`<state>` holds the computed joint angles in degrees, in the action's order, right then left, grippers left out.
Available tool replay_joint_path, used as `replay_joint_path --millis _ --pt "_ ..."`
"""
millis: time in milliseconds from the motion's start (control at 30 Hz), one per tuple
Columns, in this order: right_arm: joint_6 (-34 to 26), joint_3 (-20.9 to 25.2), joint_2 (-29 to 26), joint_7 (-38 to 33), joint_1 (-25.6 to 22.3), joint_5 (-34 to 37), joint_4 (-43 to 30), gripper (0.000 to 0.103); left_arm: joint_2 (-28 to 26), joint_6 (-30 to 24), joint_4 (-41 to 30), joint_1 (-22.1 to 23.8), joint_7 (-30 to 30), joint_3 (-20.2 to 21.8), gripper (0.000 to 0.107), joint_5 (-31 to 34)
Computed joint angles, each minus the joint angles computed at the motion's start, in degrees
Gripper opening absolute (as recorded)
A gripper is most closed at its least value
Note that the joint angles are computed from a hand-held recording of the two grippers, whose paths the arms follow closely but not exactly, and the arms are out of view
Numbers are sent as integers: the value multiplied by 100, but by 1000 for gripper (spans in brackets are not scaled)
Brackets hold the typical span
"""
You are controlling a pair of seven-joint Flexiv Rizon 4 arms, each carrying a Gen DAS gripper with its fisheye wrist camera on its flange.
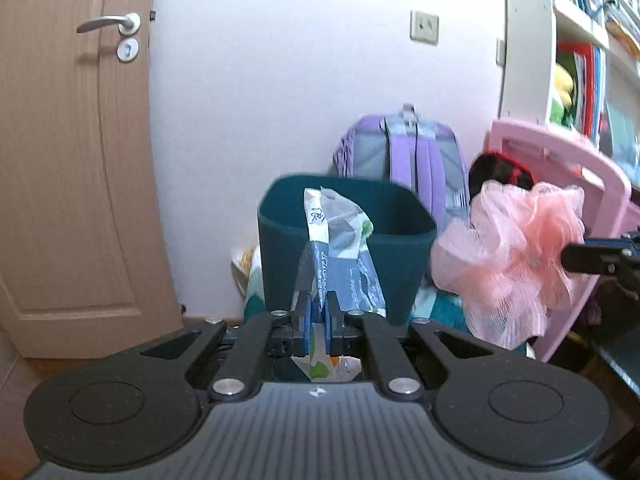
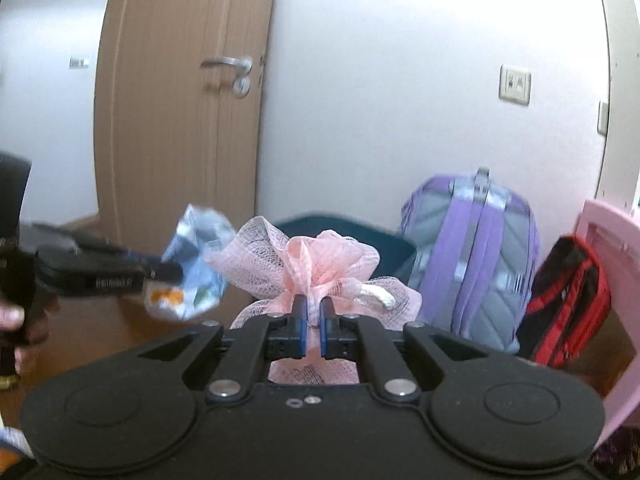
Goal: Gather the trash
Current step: 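Lift both held items and carry them over the teal bin, then open the left tool to drop the wrapper into the bin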
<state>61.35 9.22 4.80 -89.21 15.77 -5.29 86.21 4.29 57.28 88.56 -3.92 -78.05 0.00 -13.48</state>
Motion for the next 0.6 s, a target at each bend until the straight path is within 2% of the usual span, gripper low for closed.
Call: replay_joint_path --millis 200,300,367,467,600 --pt "-181 -94 -753 96 107 -252 -1087 5 -616 -142 -1054 101 -294 -137 6 350" --pt "-450 -150 -1198 152 178 -486 -1590 4 -964 -228 -1514 124 -171 -166 6 220" --pt "-598 -248 -1516 491 277 -812 -1915 4 -1276 -524 -2001 86 -445 -128 6 628" --pt "-676 -252 -1739 710 258 -728 -2197 5 -1274 -397 -1730 140 -410 -139 6 113" --pt "-549 -115 -1642 312 66 -302 -2032 5 -924 -419 -856 137 76 -76 6 -240"
